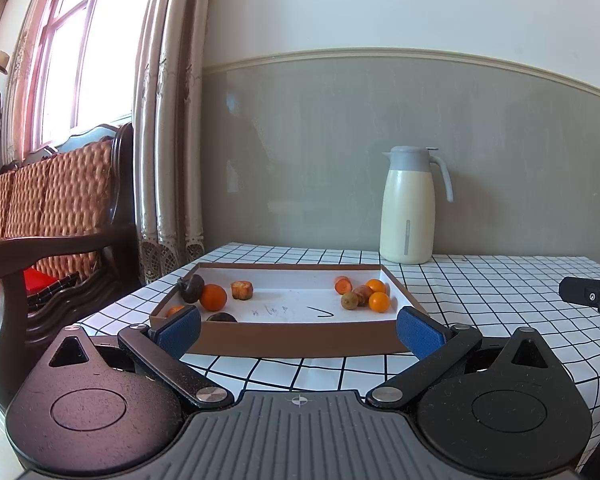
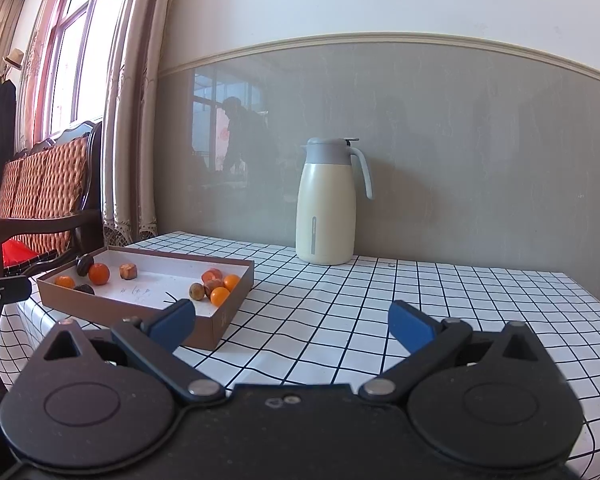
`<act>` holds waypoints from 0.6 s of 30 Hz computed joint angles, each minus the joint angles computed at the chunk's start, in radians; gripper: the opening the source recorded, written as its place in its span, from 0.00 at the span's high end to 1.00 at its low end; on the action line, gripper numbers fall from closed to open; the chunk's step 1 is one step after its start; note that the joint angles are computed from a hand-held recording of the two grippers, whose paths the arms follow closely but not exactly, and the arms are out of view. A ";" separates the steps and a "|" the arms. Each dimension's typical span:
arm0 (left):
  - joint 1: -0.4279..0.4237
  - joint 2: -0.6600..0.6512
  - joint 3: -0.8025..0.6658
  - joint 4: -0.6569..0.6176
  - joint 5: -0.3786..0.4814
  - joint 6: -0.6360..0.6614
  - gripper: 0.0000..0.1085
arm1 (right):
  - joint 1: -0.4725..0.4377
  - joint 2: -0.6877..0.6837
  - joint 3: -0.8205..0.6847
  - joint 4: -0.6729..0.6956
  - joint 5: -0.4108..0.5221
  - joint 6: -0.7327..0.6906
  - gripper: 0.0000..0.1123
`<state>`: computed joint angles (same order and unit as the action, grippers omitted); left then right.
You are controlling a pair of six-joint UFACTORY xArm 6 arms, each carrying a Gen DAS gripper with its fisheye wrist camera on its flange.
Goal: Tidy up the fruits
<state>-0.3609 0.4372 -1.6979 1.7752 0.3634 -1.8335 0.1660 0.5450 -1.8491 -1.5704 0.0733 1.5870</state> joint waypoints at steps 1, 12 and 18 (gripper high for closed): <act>0.000 0.000 0.000 0.001 0.001 -0.001 0.05 | 0.000 0.000 0.001 0.000 0.000 -0.001 0.14; 0.002 -0.001 0.000 0.002 -0.002 -0.006 0.05 | -0.001 0.005 -0.003 0.027 -0.001 -0.031 0.14; 0.002 -0.007 0.008 0.031 0.001 -0.040 0.05 | -0.001 0.006 -0.004 0.034 -0.002 -0.033 0.14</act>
